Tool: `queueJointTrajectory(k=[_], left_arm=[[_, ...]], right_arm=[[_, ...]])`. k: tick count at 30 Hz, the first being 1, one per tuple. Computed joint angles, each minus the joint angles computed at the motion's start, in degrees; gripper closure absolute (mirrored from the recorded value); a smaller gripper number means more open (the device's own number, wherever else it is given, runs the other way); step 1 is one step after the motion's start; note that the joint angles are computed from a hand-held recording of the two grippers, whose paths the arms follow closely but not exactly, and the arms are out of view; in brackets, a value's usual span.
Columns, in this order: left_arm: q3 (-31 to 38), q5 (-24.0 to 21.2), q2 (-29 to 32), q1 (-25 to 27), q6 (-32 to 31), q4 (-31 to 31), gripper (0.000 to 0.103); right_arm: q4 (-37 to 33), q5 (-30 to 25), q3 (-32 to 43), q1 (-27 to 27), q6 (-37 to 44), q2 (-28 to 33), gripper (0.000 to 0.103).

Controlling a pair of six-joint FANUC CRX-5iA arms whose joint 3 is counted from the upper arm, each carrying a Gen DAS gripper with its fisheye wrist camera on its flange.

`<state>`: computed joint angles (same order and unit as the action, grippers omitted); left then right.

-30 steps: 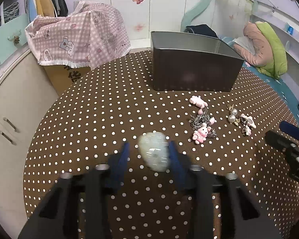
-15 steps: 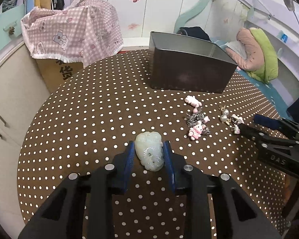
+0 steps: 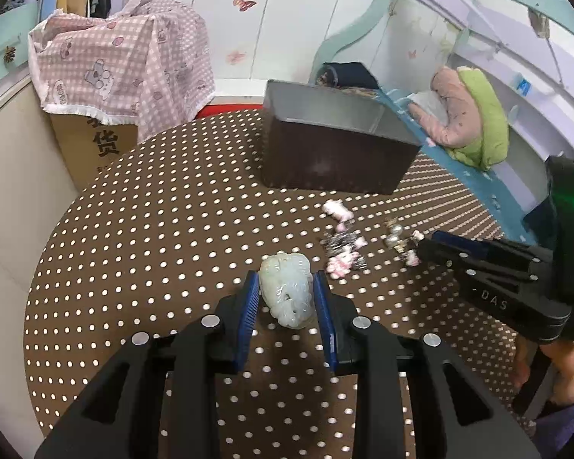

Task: Organize jewelry
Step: 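Carry the pendant and charm into the metal box and open both tools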

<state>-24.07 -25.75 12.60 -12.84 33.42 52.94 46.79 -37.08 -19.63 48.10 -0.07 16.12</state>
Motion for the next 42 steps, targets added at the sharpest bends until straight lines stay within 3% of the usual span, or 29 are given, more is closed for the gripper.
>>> queueJointTrajectory(k=[13,20,25,30,38,42], left_arm=[[3.49,-2.3,-0.85,-1.64,-7.1,6.57,0.076],[14.45,-3.55,3.87,-2.04,-0.54,-1.88,0.076],[26.83,-11.01,11.77,-1.23,8.39,-9.39,0.076],[35.12,-15.22,17.68,-1.45,16.17,-17.21,0.076],[38.23,-17.06,20.61,-1.52,19.04,-21.15,0.075],[37.52,-16.42,20.33,-1.56,17.9,-20.08,0.075]], right_arm=[[10.32,-1.75,-2.75,0.09,-5.74,-6.15,0.08],[11.54,0.4,1.22,-3.15,-3.87,-4.95,0.08],[7.79,2.93,6.11,-6.06,0.45,-1.61,0.08],[1.77,3.52,11.11,-7.5,6.24,2.73,0.08],[-4.32,4.79,14.76,-8.5,11.3,6.56,0.08],[-5.2,5.35,14.97,-8.75,11.76,7.09,0.08]])
